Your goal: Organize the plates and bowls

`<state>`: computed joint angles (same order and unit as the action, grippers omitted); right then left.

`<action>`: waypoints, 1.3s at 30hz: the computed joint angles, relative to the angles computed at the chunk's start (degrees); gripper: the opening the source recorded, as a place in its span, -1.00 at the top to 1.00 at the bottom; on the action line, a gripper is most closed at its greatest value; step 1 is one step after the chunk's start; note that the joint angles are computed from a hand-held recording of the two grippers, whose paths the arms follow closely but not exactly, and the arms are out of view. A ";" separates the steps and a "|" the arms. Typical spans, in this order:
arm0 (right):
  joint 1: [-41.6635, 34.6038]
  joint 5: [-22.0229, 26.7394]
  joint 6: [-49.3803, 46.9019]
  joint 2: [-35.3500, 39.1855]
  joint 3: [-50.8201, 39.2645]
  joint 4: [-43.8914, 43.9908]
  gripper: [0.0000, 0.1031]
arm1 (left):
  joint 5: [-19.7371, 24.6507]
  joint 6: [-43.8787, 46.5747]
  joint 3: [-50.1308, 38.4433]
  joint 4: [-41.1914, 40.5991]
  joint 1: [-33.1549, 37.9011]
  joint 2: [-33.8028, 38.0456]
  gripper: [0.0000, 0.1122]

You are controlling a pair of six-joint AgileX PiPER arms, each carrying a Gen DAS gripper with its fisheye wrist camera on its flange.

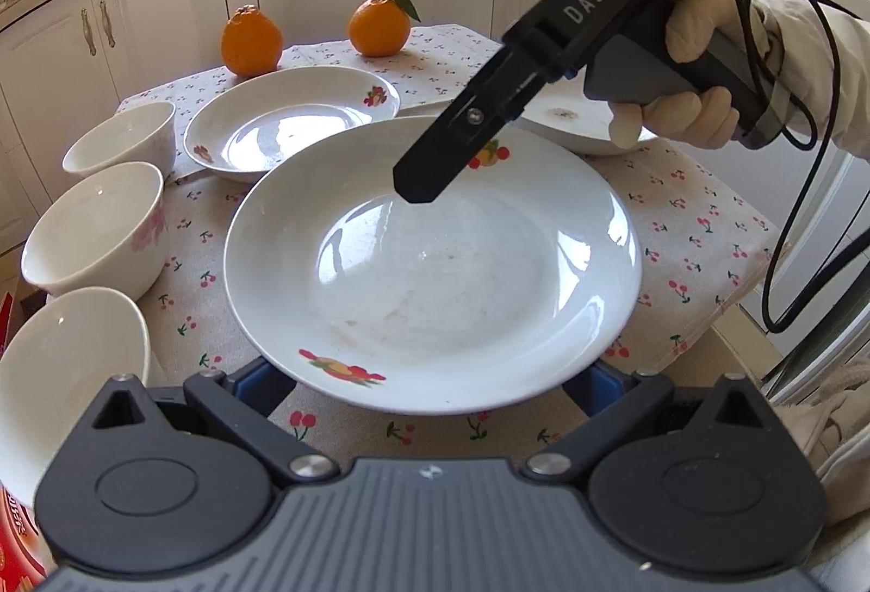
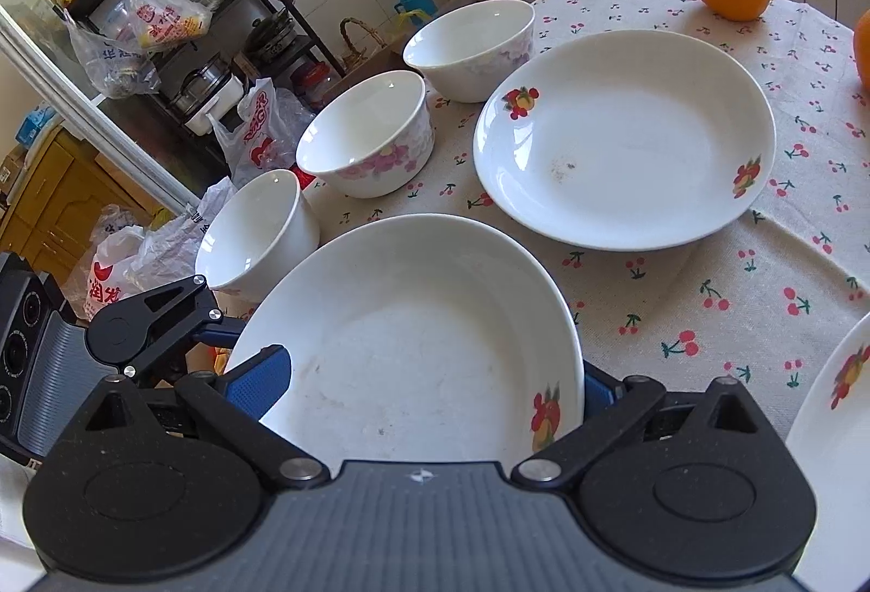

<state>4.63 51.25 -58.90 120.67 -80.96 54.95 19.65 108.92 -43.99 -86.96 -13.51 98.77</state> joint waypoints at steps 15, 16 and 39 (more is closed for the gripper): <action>-8.42 -2.44 -4.69 -6.29 6.97 2.28 -1.00 | 2.84 -20.54 -13.06 19.67 -5.97 4.67 -0.81; -9.23 -2.57 -5.13 -6.71 7.55 2.54 -1.00 | 3.23 -22.63 -14.60 21.66 -6.52 5.46 -0.81; -24.54 -2.39 -11.51 -6.66 9.50 3.93 -1.00 | 8.71 -42.34 -39.22 38.97 -16.83 21.85 -0.81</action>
<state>-19.91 48.86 -70.41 114.01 -71.46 58.88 28.37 66.58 -83.21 -47.99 -30.34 120.62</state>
